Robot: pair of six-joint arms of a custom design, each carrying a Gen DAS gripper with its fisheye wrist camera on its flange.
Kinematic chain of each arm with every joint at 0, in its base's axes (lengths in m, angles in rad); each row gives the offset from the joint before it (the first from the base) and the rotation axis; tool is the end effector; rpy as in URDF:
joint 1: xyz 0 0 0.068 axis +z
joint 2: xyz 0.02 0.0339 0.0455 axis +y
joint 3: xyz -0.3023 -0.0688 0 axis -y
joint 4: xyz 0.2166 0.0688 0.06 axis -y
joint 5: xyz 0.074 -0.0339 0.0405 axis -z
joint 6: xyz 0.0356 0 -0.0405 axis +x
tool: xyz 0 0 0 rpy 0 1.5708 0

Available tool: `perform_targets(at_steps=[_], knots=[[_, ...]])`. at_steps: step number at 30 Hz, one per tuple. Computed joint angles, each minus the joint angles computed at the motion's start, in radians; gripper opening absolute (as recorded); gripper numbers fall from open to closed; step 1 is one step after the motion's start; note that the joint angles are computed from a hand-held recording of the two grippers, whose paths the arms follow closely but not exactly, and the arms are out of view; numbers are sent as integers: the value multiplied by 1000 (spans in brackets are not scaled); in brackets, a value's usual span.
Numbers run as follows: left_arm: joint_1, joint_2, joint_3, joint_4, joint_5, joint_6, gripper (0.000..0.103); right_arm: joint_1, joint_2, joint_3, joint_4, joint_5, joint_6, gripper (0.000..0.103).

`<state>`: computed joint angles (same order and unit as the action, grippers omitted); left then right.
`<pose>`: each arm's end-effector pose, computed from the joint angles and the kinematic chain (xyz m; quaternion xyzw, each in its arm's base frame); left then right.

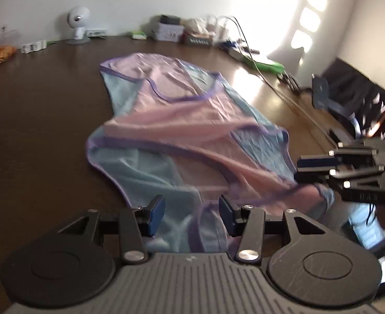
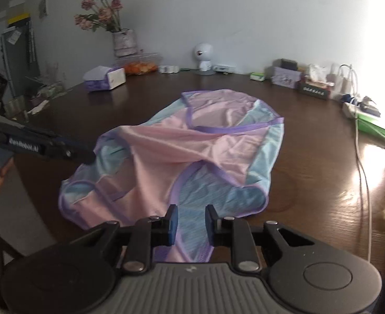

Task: Fold clothes

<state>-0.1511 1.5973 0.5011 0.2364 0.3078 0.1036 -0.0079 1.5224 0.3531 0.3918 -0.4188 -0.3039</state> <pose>0.2463 -0.0484 0.1687 0.1706 0.9121 -0.1518 0.3404 0.2213 0.0127 0.1648 -0.2125 0.8805 0.1307 0.4031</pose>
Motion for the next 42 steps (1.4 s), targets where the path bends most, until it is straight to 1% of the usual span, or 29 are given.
perform_targets(at_steps=[1,2,3,4,5,8,12,13,15,17,18,19,21,22,24,26,28,29,32,34,36,37,39,40,42], knots=[[-14,-6,-16,-4,-13,13,41,6,-16,-10,-11,-2,-13,20],[-13,-16,-35,9,-23,7,30,12,-32,-20,-24,-3,-27,20],[-7,-32,-50,18,-30,0,13,10,-49,-29,-37,-18,-43,20],[-2,-48,-65,26,-38,-8,8,4,-59,-38,-49,-37,-64,21],[4,-64,-80,33,-46,-15,7,3,-67,-47,-56,-41,-85,21],[6,-139,-127,56,-71,-35,3,31,-98,-69,-82,2,-122,20],[-85,-228,-197,121,-247,-82,3,51,-159,-93,-111,85,-131,20],[-114,-239,-212,129,-283,-89,3,50,-184,-100,-121,88,-140,20],[-159,-227,-242,165,-340,-113,3,45,-247,-129,-134,61,-179,20],[-196,-193,-265,213,-395,-149,3,49,-287,-158,-123,12,-208,25],[-212,-197,-276,231,-416,-162,3,70,-291,-169,-113,5,-211,35],[-226,-206,-285,245,-435,-170,3,128,-284,-187,-78,47,-200,37],[-245,-249,-301,258,-466,-161,3,222,-248,-221,8,154,-176,35],[-246,-263,-304,257,-473,-156,3,253,-220,-234,49,203,-161,29],[-245,-288,-310,254,-485,-145,3,213,-204,-235,58,205,-129,19],[-252,-286,-315,257,-497,-141,3,154,-207,-229,44,188,-96,19],[-270,-260,-324,283,-518,-136,3,149,-207,-237,54,230,-78,11],[-284,-247,-328,296,-534,-132,3,161,-210,-243,60,262,-79,11],[-318,-221,-334,317,-577,-112,3,182,-203,-262,92,299,-86,11],[-325,-207,-335,318,-591,-90,3,238,-183,-290,158,381,-101,11],[-319,-193,-337,312,-579,-69,4,273,-188,-295,161,423,-102,11],[-314,-183,-337,311,-572,-60,4,284,-187,-295,160,435,-99,5],[-290,-167,-328,329,-550,-40,3,311,-183,-294,169,469,-90,2],[-264,-171,-297,322,-526,-15,3,315,-189,-288,174,482,-85,2],[-215,-171,-225,308,-476,30,3,267,-233,-224,113,460,-81,2]])
